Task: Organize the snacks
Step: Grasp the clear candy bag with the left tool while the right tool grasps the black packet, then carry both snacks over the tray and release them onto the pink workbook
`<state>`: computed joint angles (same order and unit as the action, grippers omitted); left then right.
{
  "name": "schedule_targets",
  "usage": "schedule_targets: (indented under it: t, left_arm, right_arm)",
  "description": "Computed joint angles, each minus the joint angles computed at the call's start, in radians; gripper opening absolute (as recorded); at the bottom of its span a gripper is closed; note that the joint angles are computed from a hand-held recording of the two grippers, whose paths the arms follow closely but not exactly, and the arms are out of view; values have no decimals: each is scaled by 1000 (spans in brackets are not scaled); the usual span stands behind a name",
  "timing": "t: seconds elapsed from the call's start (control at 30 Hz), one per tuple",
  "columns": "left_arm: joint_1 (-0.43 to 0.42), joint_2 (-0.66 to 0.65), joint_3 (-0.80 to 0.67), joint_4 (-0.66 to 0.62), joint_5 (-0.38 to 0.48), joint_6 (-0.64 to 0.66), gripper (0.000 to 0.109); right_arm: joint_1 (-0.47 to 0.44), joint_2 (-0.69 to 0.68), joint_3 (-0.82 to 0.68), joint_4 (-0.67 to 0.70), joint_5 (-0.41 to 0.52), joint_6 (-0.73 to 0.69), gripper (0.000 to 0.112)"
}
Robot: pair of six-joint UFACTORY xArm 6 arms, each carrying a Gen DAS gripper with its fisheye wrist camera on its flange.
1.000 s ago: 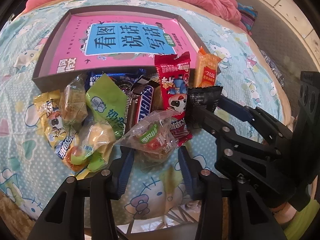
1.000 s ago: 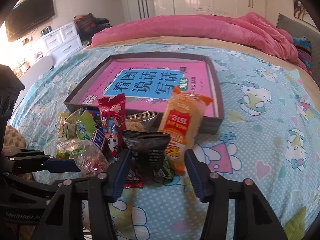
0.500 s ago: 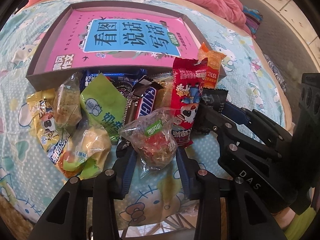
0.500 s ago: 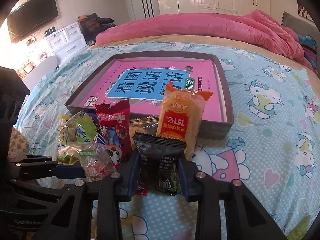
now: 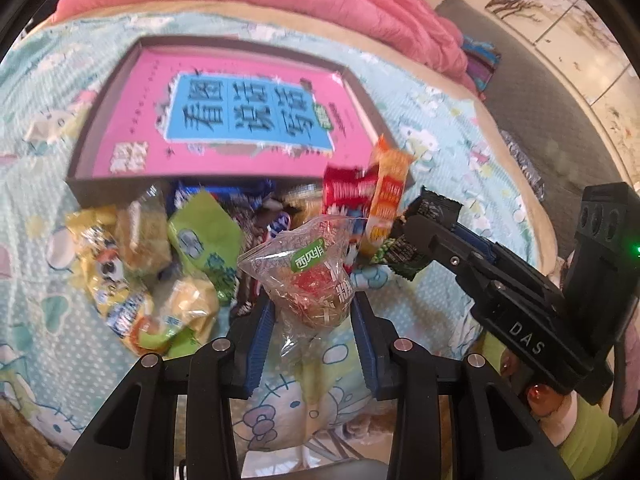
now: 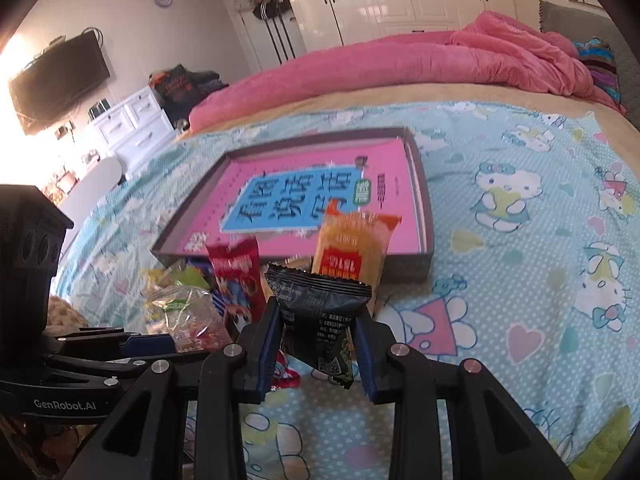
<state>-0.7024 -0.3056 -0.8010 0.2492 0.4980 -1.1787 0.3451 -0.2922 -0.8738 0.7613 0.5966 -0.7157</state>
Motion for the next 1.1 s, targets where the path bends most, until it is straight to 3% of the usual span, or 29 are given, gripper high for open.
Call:
schedule_targets:
  t: [0.27,0.5,0.87,1.1]
  left_arm:
    - [43,-117,36,205,69,-146,40]
    - [119,-190,70,283,105,-164,40]
    - [232,-160,90,206,35,-80,40]
    - [281,-98,64,182,0,-15,40]
  right_arm:
    - [7,-6,-38,33,-26,-19,34]
    - [16,31,-95,55,-36,-16,34]
    - [61,133,-195,59,-76,29,34]
    - [79,224,-255,-22,-91,110,34]
